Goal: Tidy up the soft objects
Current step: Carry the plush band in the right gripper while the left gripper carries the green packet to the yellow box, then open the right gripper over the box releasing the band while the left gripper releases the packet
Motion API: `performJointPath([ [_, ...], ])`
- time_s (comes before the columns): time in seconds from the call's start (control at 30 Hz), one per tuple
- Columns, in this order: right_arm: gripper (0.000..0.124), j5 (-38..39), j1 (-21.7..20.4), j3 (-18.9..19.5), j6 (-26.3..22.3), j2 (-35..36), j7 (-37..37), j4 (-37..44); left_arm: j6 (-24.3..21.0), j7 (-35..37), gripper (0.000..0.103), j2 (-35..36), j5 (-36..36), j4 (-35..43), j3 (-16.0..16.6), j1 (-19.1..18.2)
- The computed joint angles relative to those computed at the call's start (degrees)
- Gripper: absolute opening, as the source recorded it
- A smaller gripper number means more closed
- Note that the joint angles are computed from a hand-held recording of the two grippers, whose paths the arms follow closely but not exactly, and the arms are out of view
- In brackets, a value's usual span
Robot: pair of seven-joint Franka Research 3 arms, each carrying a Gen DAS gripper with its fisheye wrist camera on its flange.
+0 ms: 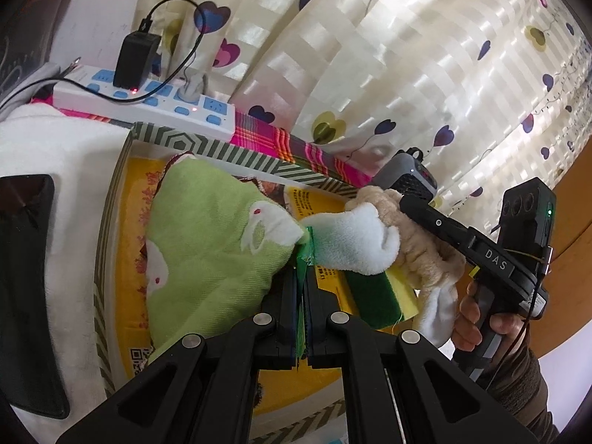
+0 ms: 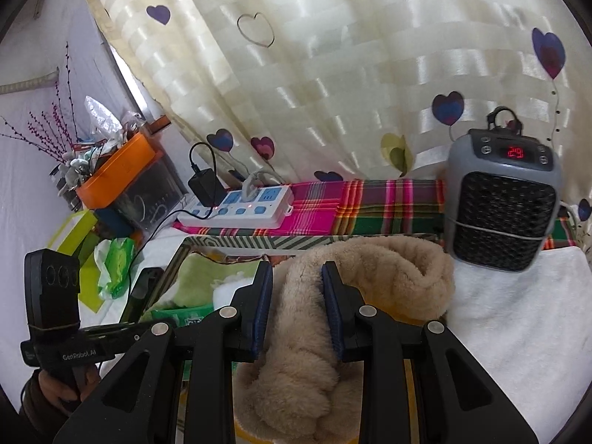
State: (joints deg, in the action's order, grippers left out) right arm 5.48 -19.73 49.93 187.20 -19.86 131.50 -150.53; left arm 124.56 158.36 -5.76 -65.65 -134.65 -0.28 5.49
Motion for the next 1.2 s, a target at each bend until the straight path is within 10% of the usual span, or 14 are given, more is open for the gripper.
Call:
performJointPath([
  [0.37, 0.029, -0.5, -7.3, 7.4, 0.4, 1.6, 0.7, 1.3, -0.2, -0.6, 0.006, 0.9, 1.2, 0.8, -0.1, 0.2],
  [1.2, 0.050, -3.9, 3.6, -0.2, -4.4, -10.1, 9.9, -2.5, 5.3, 1.2, 0.040, -10.4, 4.2, -6.8, 2.6, -3.2],
])
